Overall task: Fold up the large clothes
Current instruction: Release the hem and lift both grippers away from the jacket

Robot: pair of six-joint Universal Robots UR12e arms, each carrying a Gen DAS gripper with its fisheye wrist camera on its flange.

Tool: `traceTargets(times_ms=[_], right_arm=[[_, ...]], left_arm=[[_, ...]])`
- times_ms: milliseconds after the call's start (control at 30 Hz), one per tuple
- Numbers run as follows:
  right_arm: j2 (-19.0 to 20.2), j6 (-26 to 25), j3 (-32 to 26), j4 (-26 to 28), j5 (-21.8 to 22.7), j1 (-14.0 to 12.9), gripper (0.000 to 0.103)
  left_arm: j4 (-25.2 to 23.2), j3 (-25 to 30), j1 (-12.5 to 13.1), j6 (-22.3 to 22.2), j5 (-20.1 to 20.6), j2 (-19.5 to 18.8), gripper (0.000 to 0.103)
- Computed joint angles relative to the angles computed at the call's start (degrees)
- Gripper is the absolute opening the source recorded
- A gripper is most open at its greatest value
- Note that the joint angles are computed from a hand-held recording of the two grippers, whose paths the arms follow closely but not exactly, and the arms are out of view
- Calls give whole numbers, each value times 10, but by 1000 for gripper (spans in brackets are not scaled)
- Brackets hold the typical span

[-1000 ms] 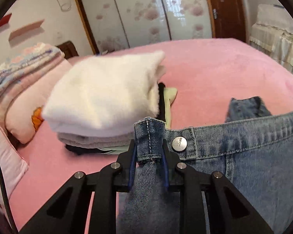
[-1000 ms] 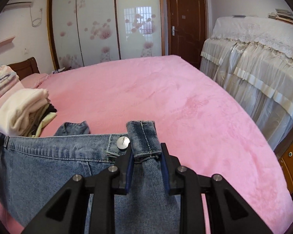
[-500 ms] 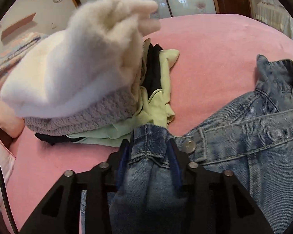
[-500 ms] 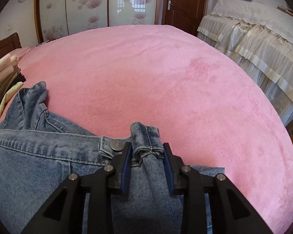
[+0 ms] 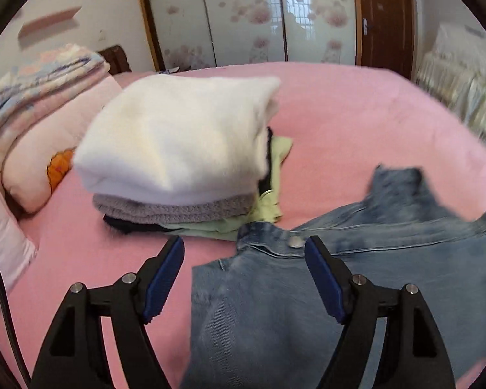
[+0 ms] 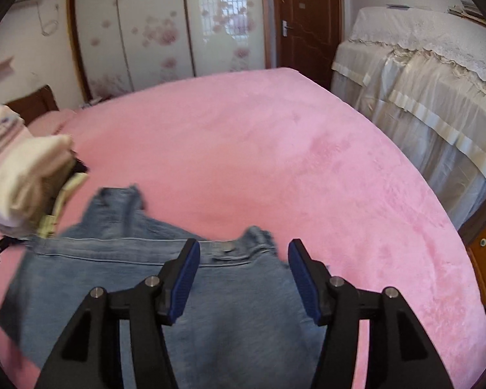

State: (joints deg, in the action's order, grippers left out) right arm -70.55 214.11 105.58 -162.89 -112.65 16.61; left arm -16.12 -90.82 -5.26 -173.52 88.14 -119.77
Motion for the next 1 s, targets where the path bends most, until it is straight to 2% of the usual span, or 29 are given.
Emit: traceTargets(times_ms=[67,133,200,233,300,367,433,500,533,567,600,700,733,767,833,867,933,1000], right_arm=[[6,-6,-11,-13,32,10,57],[27,-30,-35,-17,23,32,57],[52,-52,-64,-10,12,48,57],[67,-52,-80,-1,15,53,57],[91,-41,-102,7,52,54,54],[113,-24,-122,35,73,53,45],[130,-16,-139,86,67,48,42],[132,2,-133,122,50,39,41],[124,19,-114,114,46,31,39],[115,37,-98,110,34,26,38],[105,55,-84,124,9,21,38],[68,73,-20,124,-45,0,33],[53,65,9,95,-34,-12,5],[45,65,21,88,-25,-18,0],[27,90,34,133,-54,-22,0],[18,96,41,136,-44,-26,0],[-3,125,66,100,-9,-32,1],[-18,136,82,67,6,-25,3]], left_arm=[[-11,-10,4,-15,-34,19,76],[-2,-22,4,-31,-65,28,79],[3,-26,-7,-36,-65,27,82],[7,-27,-14,-36,-49,23,82],[2,-17,-29,-41,-14,6,82],[-6,-5,-37,-48,27,-14,82],[-28,17,-43,-41,105,-44,82],[-57,31,-39,-26,155,-65,82],[-46,24,-31,-20,150,-68,82],[-12,10,-21,-12,137,-66,82],[10,0,-14,-9,133,-64,83],[17,-14,9,-13,110,-59,83],[22,-19,16,-16,99,-57,83],[25,-22,20,-13,88,-56,83],[33,-27,22,-3,86,-53,83],[37,-29,21,0,92,-52,83],[40,-34,16,1,109,-45,83],[34,-43,15,-12,106,-32,83]])
